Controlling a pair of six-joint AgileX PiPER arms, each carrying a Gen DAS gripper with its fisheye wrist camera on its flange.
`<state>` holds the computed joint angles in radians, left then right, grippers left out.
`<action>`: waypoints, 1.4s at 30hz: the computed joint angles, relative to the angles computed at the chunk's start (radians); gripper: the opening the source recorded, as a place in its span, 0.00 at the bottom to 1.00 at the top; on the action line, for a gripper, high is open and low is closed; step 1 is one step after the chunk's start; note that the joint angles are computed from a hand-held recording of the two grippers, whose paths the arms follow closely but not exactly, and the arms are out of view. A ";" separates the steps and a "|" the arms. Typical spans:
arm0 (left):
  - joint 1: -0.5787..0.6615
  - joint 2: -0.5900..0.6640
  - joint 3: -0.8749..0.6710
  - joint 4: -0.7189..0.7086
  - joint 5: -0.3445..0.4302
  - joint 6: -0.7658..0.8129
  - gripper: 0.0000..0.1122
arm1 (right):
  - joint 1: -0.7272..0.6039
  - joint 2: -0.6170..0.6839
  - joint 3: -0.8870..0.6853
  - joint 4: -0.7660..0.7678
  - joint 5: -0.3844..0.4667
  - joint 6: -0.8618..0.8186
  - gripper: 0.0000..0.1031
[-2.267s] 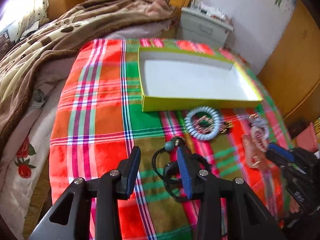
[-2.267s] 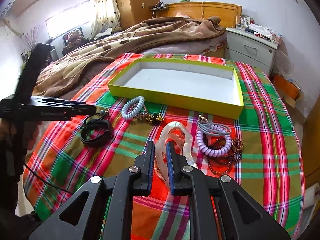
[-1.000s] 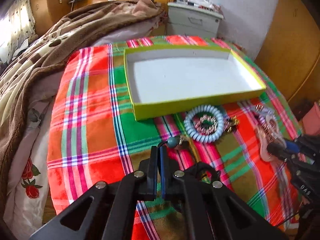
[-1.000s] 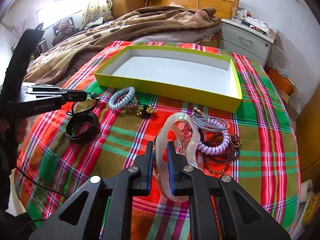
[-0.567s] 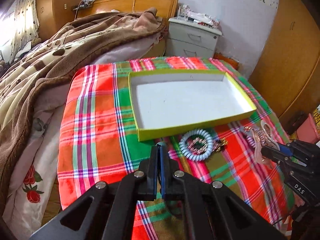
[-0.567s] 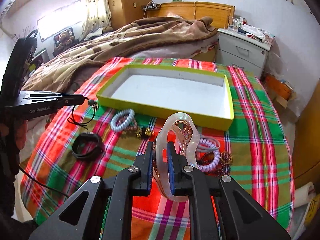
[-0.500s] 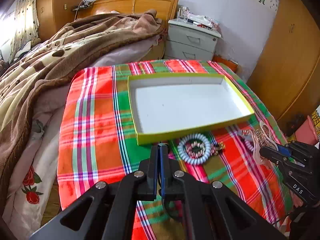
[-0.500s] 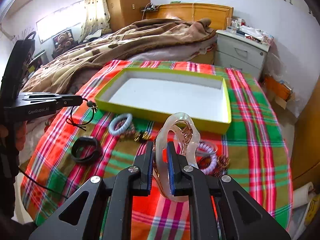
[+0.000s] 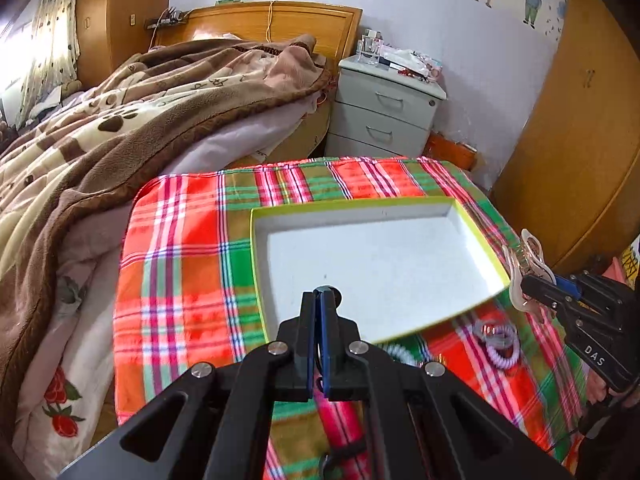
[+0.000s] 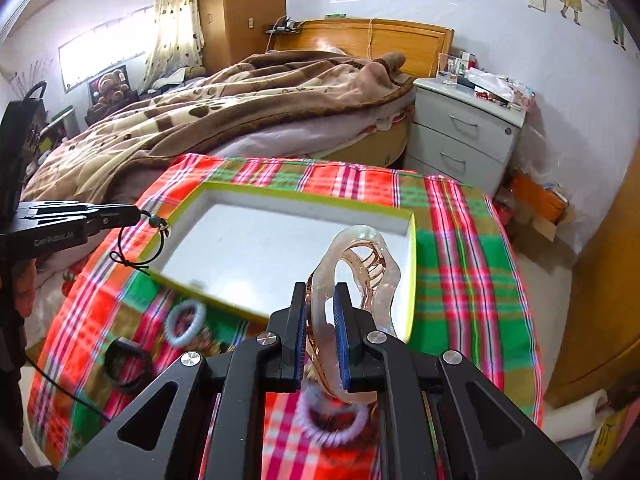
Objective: Organize jewelry
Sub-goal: 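Carry the hair tie into the yellow box with the left tool while the right tool carries the clip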
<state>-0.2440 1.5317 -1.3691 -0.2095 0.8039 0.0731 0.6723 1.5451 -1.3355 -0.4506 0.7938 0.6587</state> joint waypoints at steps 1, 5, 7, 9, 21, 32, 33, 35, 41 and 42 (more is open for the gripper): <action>-0.003 0.019 -0.017 0.012 -0.001 -0.016 0.02 | -0.018 0.014 -0.014 0.016 -0.001 -0.022 0.13; -0.004 0.094 -0.088 0.003 0.005 -0.013 0.02 | -0.080 0.090 -0.090 0.068 0.009 -0.110 0.13; -0.001 0.133 -0.127 -0.011 0.012 -0.011 0.02 | -0.107 0.118 -0.122 0.103 0.009 -0.152 0.13; -0.002 0.166 -0.164 -0.015 0.015 -0.007 0.02 | -0.129 0.158 -0.164 0.121 0.023 -0.185 0.13; 0.009 0.352 -0.344 -0.047 0.060 -0.019 0.02 | -0.196 0.317 -0.299 0.198 0.075 -0.292 0.13; 0.008 0.418 -0.373 0.023 0.090 -0.073 0.02 | -0.202 0.393 -0.397 0.214 0.129 -0.345 0.13; 0.009 0.420 -0.371 0.024 0.089 -0.073 0.02 | -0.199 0.400 -0.405 0.208 0.133 -0.341 0.13; 0.014 0.427 -0.371 0.014 0.092 -0.065 0.02 | -0.198 0.407 -0.414 0.204 0.136 -0.338 0.13; 0.009 0.426 -0.362 0.043 0.091 -0.084 0.03 | -0.197 0.422 -0.439 0.209 0.147 -0.339 0.13; 0.010 0.429 -0.364 0.047 0.094 -0.088 0.04 | -0.198 0.423 -0.442 0.211 0.149 -0.338 0.13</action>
<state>-0.2335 1.9602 -1.7335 -0.1629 0.8980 -0.0150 0.4741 1.9677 -1.7772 -0.2395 0.9428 0.3205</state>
